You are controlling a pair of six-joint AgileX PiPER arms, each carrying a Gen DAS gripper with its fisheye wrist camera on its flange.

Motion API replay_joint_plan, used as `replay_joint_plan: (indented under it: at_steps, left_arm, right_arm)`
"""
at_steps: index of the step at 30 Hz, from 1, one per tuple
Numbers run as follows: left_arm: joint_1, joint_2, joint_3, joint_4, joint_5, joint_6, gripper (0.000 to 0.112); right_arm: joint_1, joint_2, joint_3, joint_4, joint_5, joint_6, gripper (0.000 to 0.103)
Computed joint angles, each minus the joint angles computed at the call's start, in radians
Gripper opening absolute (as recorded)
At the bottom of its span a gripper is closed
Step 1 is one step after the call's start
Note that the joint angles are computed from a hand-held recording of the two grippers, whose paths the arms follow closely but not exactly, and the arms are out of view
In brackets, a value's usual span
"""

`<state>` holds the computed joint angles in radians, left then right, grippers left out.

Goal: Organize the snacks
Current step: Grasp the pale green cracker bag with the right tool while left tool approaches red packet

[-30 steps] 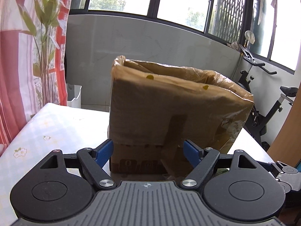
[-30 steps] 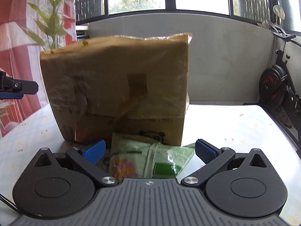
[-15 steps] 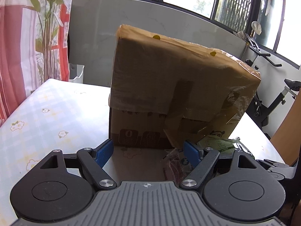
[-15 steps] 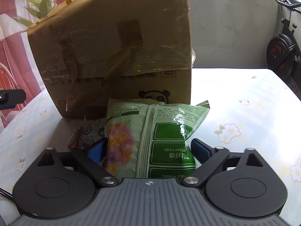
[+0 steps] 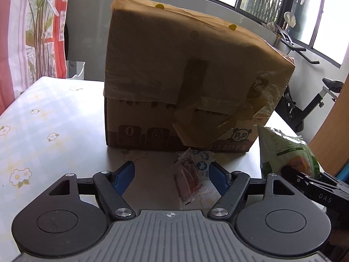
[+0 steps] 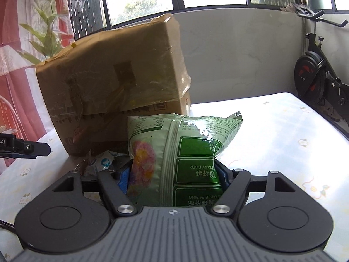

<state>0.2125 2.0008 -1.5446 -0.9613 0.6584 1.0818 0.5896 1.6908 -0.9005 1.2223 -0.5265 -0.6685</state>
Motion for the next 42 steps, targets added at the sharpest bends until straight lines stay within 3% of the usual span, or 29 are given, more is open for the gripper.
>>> replay_joint_plan:
  at_steps: [3,8,13,16,21,22,23,25,30,31,32,33,35,39,42]
  left_arm:
    - [-0.021,0.011,0.000,0.018,-0.009,0.000,0.074]
    - [-0.059,0.042,-0.034,0.080,-0.022,-0.043,0.073]
    - [-0.103,0.099,-0.099,0.177,-0.027,-0.149,0.070]
    - [-0.133,0.129,-0.134,0.264,-0.049,-0.238,0.049]
    - [-0.143,0.169,-0.173,0.269,-0.049,-0.258,0.046]
    - [-0.140,0.165,-0.163,0.239,-0.052,-0.228,0.038]
    - [-0.136,0.161,-0.153,0.211,-0.050,-0.199,0.023]
    - [-0.137,0.148,-0.131,0.196,-0.058,-0.163,0.017]
    - [-0.125,0.127,-0.108,0.242,-0.066,-0.225,0.021]
    - [-0.123,0.119,-0.095,0.260,-0.091,-0.255,0.029]
    - [-0.125,0.110,-0.076,0.288,-0.130,-0.292,0.045]
    - [-0.121,0.105,-0.060,0.291,-0.159,-0.305,0.051]
    - [-0.104,0.114,-0.060,0.265,-0.152,-0.297,0.054]
    - [-0.123,0.139,-0.083,0.354,-0.180,-0.377,0.054]
    - [-0.147,0.173,-0.123,0.393,-0.175,-0.403,0.062]
  right_arm:
    - [0.008,0.017,0.027,-0.080,-0.063,0.098,0.074]
    - [-0.015,0.027,0.055,-0.180,-0.045,0.232,0.074]
    - [-0.013,0.015,0.072,-0.215,-0.047,0.247,0.073]
    - [-0.018,0.011,0.086,-0.261,-0.047,0.288,0.073]
    - [-0.031,0.008,0.103,-0.320,-0.045,0.342,0.073]
    - [-0.034,0.006,0.107,-0.330,-0.046,0.353,0.073]
    - [-0.040,0.001,0.116,-0.350,-0.045,0.372,0.073]
    - [-0.048,-0.003,0.124,-0.372,-0.042,0.392,0.073]
    - [-0.048,-0.005,0.124,-0.373,-0.038,0.389,0.073]
    - [-0.048,-0.005,0.125,-0.375,-0.038,0.392,0.073]
    - [-0.049,-0.005,0.125,-0.377,-0.038,0.394,0.073]
    - [-0.050,-0.004,0.123,-0.376,-0.035,0.392,0.073]
    - [-0.052,-0.003,0.118,-0.375,-0.027,0.385,0.073]
    - [-0.053,-0.003,0.114,-0.371,-0.022,0.380,0.073]
    - [-0.054,-0.003,0.110,-0.366,-0.016,0.374,0.073]
